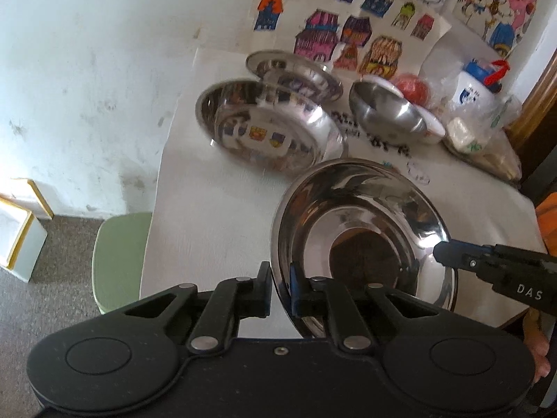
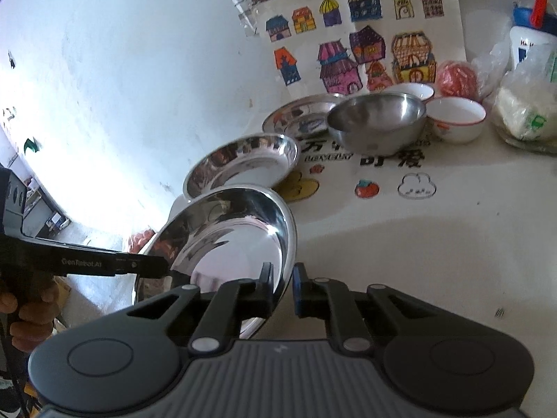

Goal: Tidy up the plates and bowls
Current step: 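Lift the large steel plate with the left gripper toward the logo plate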

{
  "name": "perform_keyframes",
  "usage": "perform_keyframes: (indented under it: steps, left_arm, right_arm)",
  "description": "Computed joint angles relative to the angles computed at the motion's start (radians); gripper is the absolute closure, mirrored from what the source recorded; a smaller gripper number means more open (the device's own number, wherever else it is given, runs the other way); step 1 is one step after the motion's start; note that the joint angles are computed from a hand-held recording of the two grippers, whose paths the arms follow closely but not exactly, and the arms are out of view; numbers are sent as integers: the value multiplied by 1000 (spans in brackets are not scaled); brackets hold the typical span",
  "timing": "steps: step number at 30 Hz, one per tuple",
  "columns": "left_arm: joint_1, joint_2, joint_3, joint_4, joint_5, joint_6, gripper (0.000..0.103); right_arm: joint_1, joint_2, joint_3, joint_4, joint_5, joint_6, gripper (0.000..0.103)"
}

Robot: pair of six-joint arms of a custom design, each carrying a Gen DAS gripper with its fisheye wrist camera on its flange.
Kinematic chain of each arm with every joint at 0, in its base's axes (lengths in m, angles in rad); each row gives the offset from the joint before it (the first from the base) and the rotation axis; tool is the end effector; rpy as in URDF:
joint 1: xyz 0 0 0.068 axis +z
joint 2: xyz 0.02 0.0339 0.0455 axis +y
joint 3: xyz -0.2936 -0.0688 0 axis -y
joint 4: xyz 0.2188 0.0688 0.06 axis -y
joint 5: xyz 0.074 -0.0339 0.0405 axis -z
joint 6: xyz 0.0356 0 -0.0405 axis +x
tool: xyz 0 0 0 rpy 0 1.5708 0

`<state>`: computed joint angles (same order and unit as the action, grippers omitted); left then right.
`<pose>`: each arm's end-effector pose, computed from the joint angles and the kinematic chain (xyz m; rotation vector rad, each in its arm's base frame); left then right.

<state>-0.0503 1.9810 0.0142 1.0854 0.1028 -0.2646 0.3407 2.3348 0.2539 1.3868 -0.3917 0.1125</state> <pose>0.1772 -0.0126 0.0733 -0.2182 2.4543 -0.2639 0.2319 0.0966 0.0369 -0.4708 2.2439 0.6818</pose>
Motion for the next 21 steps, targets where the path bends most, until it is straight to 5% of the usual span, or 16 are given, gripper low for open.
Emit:
perform_keyframes:
  steps: [9,21]
  left_arm:
    - [15,-241,141,-293,-55,33,93]
    - [126,-222,368,-458,-60,104,93]
  right_arm:
    - [25,-147,168,-234,32,3,91]
    - [68,-105,561,-589,72,-18,92]
